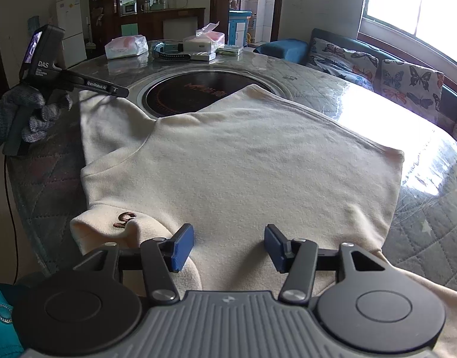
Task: Fold clothes
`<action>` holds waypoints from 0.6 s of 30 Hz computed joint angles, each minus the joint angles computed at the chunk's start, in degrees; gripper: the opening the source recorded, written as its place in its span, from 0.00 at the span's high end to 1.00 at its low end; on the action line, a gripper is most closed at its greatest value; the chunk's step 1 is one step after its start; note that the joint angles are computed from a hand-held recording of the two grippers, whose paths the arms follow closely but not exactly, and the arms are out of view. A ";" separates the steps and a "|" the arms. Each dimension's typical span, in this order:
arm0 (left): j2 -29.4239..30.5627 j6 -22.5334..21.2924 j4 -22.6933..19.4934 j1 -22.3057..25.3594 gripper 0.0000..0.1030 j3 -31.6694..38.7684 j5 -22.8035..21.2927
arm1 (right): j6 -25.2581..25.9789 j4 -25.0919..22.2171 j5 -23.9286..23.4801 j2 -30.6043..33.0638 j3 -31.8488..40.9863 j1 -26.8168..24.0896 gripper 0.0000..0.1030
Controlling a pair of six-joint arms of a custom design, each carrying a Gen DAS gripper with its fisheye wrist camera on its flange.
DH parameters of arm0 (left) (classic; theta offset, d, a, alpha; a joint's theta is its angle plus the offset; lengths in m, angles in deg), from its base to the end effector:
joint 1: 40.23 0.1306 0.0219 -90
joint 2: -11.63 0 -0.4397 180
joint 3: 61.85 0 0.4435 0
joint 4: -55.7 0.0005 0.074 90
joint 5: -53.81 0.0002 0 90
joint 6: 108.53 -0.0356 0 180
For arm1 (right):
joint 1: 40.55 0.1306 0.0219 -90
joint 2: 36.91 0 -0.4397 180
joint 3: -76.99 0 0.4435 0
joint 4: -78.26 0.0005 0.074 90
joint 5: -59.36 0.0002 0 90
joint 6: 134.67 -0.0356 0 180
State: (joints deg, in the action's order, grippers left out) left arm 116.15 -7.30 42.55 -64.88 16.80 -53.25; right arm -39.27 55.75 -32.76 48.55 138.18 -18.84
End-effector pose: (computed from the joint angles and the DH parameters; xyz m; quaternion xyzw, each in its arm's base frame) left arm 0.5631 -0.2475 0.2946 0.0409 0.8940 -0.0037 0.4461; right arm 0.4329 0.1732 0.3066 -0.2245 0.9021 0.0693 0.3621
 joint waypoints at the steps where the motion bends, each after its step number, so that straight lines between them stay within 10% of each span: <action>1: -0.35 1.03 -0.10 0.02 0.60 -0.18 0.17 | 0.02 -0.05 0.06 0.00 0.03 0.02 0.48; 10: -7.10 15.36 -1.03 -1.37 0.50 -6.71 -10.58 | 1.41 -0.31 0.50 0.07 0.70 0.26 0.48; 18: -6.60 22.17 -6.08 -0.07 0.57 -6.07 -9.45 | 2.16 1.43 0.50 0.33 1.58 1.41 0.48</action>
